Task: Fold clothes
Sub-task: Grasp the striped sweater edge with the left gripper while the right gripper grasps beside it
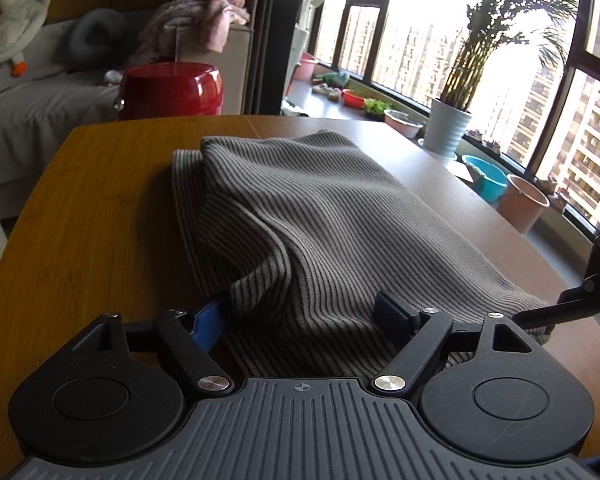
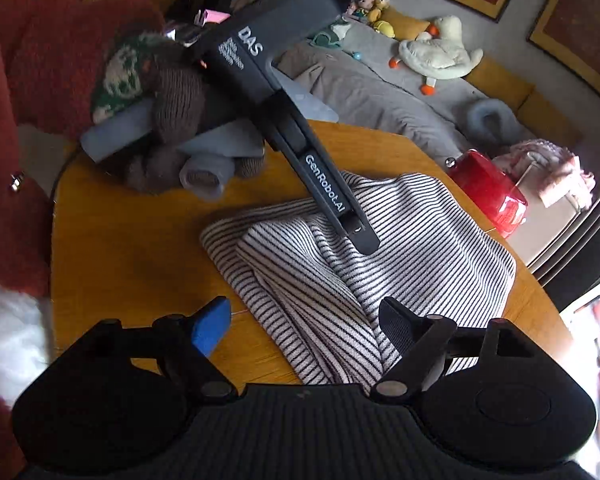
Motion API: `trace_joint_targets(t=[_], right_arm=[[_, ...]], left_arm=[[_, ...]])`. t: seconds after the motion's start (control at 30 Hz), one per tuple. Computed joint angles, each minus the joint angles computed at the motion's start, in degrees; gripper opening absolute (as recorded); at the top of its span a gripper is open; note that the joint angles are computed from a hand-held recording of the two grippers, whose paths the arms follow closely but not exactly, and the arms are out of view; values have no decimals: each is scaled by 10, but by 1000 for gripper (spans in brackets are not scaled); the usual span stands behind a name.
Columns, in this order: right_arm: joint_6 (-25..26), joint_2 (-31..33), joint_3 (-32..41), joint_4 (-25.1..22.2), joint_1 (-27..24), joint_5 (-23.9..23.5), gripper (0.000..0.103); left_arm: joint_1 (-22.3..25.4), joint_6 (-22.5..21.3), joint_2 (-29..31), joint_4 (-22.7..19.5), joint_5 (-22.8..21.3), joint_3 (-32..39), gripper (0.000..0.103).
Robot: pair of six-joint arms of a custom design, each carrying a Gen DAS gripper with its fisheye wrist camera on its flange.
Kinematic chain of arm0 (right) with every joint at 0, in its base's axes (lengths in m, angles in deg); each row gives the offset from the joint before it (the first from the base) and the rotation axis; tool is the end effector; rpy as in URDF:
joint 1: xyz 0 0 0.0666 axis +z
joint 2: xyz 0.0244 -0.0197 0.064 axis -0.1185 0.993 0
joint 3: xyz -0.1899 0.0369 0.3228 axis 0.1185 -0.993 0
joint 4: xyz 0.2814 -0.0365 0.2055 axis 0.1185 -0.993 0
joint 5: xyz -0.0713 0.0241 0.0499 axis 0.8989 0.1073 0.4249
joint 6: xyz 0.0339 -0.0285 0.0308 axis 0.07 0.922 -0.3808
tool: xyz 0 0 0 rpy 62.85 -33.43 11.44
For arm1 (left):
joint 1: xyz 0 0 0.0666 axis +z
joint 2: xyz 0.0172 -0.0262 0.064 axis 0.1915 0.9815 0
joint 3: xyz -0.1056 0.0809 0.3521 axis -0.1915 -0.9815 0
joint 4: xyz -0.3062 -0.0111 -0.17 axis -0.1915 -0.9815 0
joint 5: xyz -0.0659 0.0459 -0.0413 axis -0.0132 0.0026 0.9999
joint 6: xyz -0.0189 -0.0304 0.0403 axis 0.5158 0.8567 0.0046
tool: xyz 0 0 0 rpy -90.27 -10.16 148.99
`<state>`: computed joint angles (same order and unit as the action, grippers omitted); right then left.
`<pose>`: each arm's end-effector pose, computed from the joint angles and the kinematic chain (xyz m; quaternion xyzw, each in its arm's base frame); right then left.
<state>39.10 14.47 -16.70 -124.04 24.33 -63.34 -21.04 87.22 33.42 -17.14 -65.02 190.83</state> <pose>0.3002 0.1795 0.4519 -0.4545 0.7843 -0.0095 0.4222 0.4576 -0.2909 0.4635 0.2055 0.8781 -0.1846 0.3908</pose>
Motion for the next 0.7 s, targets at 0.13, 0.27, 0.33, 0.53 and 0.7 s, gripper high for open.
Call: trace_joint_targets(t=[0.13, 0.27, 0.33, 0.53, 0.7], right_arm=[[-58, 24, 24, -17, -5, -7, 65], [-223, 72, 101, -91, -73, -125, 56], [-298, 91, 125, -115, -120, -212, 51], [-387, 109, 135, -121, -182, -329, 50], [-407, 106, 126, -119, -199, -358, 50]], left_arm=[[3, 2, 1, -2, 2, 3, 87], [6, -8, -7, 5, -5, -1, 88], [11, -49, -32, 29, -14, -21, 92], [11, -229, -114, 49, 21, -94, 99], [-31, -373, -120, 60, 8, -129, 99]])
